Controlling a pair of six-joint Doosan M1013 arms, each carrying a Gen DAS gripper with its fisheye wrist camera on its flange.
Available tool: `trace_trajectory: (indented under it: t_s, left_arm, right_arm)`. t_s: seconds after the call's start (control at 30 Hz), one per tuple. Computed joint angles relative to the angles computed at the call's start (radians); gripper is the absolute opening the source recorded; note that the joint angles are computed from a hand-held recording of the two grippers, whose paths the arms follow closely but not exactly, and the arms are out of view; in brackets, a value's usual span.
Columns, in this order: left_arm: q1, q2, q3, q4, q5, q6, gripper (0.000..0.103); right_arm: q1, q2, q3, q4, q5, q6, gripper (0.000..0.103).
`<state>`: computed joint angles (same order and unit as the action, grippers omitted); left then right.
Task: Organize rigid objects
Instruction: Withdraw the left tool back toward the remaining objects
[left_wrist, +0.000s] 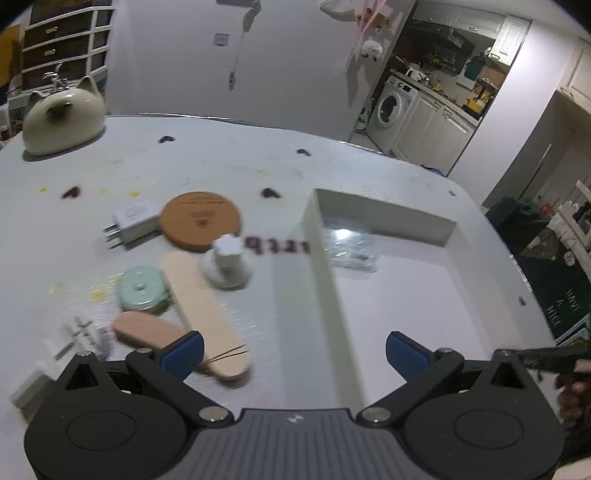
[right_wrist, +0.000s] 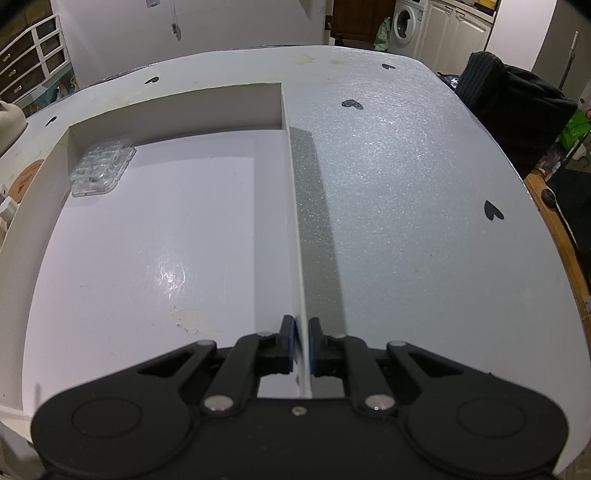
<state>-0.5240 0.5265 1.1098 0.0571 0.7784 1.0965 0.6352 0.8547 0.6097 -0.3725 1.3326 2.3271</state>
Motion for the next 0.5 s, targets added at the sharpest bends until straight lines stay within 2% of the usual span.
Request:
trace_trajectory:
  t_s: [0.13, 0.4, 0.43, 0.5]
  left_arm:
    - [0.013, -0.014, 0.045, -0.001, -0.002, 0.053, 0.103]
    - [0.029, -0.019, 0.11, -0.021, 0.063, 0.163, 0.103]
    - [0.025, -0.031, 0.139, 0.007, 0.017, 0.174, 0.103]
    - [0.024, -0.035, 0.154, 0.032, 0.002, 0.203, 0.103]
  right_arm:
    - [0.0, -0.001, 0.002, -0.001, -0.002, 0.004, 0.01]
    - [0.0, -0.004, 0.006, -0.001, -0.005, 0.008, 0.01]
    - [0.0, -0.004, 0.006, -0.001, -0.005, 0.008, 0.01]
    - [0.0, -0.004, 0.007, -0.001, -0.005, 0.007, 0.01]
